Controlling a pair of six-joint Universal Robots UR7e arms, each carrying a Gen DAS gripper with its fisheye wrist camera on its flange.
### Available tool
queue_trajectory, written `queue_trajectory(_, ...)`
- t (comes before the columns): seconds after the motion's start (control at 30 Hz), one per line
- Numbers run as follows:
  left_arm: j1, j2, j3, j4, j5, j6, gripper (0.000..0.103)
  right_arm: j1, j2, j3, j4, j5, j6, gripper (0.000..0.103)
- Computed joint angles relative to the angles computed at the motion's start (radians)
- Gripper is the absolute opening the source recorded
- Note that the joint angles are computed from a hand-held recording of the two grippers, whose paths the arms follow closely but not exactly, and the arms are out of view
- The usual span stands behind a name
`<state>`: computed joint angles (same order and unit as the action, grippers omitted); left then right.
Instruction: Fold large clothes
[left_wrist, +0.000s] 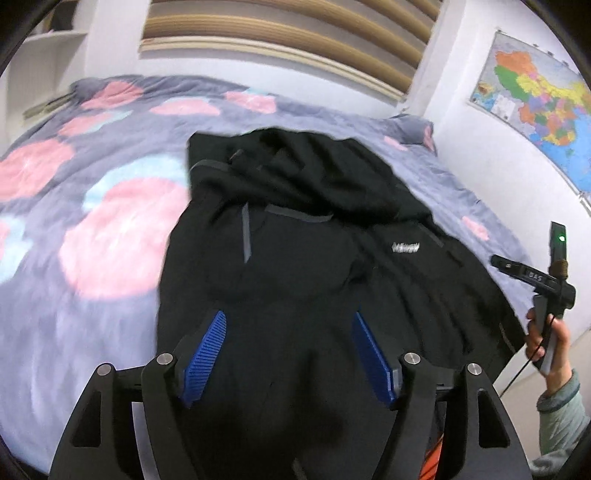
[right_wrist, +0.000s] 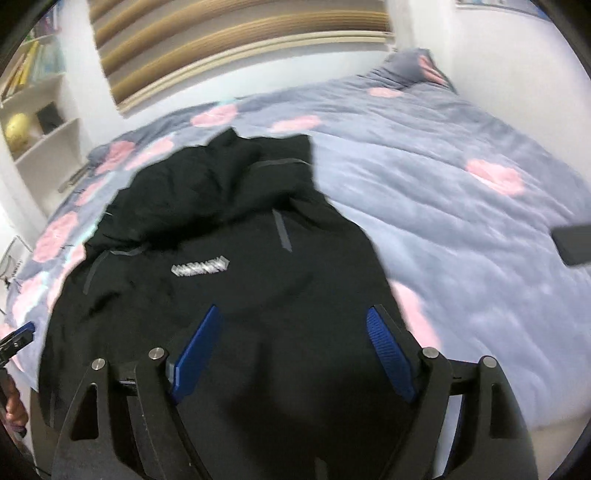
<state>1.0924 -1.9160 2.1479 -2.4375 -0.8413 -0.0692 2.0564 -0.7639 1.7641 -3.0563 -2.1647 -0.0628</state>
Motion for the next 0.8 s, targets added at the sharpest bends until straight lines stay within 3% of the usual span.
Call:
queue_trajectory(0.23,0.027,-0.131,0.082,0.091,0.041,-0.137,0.073,-0.059,-0.084,0.144,-0.03,-0.03,0.045,0.084)
queue_trajectory(0.37,0.079,-0.157,0.103,0.095,-0.007,-0.187,0.073,-0.093,-0.111,0.184,-0.013,0.007,0.058,0.084)
queue_trajectory(0.63,0.114,-0.18,0.141,0.035,-0.037,-0.19,0.073,-0.105,-0.119,0.217,-0.028,0.047,0.047,0.083)
queue_trajectory(0.73,0.135,-0.176,0.135,0.043,-0.072,-0.188,0.073,-0.1,-0.135,0.228,-0.004,0.08,0.048,0.067)
queue_trajectory(0.8,0.146,-0.178,0.127,0.059,-0.113,-0.179,0.073,-0.095,-0.157,0.24,0.033,0.098,0.061,0.065)
